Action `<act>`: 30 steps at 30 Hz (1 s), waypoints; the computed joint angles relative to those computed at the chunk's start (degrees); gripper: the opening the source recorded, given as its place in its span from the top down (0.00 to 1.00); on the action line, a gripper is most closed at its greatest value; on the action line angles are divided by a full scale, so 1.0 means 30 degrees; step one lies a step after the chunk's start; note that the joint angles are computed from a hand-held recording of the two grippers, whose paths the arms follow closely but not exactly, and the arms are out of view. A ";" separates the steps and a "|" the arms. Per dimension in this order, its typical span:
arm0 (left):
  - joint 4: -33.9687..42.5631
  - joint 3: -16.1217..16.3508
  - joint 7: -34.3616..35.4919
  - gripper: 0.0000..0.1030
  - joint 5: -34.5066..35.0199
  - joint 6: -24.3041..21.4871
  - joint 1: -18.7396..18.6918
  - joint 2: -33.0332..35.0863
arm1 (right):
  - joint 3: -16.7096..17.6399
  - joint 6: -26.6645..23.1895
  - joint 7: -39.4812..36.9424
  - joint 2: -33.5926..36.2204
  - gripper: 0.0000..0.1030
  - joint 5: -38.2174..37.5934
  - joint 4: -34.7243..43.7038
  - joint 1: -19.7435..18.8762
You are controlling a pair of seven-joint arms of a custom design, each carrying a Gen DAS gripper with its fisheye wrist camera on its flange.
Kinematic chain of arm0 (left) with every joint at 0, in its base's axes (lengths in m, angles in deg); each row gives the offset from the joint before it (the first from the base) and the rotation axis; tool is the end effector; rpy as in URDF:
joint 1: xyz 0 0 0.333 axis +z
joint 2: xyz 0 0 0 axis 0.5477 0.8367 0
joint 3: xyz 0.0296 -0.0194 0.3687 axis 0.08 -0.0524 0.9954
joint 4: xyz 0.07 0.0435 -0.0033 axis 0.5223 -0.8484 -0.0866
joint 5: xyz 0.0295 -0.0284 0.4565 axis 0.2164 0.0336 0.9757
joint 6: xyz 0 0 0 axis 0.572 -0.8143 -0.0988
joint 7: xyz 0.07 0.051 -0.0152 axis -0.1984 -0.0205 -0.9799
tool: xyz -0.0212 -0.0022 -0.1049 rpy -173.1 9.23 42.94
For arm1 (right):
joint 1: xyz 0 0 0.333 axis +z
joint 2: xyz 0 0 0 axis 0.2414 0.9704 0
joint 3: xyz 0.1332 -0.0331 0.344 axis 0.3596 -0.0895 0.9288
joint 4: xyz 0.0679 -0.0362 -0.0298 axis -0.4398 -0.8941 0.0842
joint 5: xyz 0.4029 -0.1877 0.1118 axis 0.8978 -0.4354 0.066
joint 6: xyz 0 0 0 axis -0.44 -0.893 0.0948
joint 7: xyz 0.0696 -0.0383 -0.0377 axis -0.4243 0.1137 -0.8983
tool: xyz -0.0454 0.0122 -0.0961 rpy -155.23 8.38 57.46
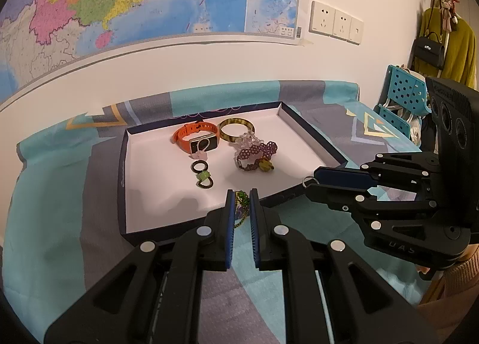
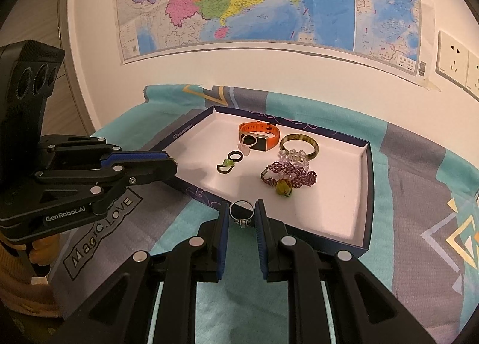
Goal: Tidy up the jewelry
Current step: 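Lower the silver and gold rings into the box with both tools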
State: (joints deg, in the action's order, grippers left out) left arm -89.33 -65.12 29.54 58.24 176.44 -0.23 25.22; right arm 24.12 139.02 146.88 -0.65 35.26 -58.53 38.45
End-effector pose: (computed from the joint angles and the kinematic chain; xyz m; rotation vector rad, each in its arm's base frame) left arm 0.6017 -0.4883 0.3480 -1.3281 2.1725 -1.0437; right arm 0.5804 0.3206 0.3273 -1.8902 1.3092 -0.5876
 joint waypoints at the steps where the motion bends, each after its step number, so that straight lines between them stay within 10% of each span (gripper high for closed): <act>1: 0.0022 -0.0031 0.0043 0.90 -0.0042 0.0008 0.0035 0.0018 | -0.0044 -0.0003 -0.0027 0.0008 0.85 0.0030 0.0019 0.0041; 30: 0.0653 0.0203 0.0121 0.90 -0.0044 -0.0184 -0.0004 0.0362 | 0.0309 -0.0269 0.0466 0.0399 0.85 -0.0821 0.0713 -0.0721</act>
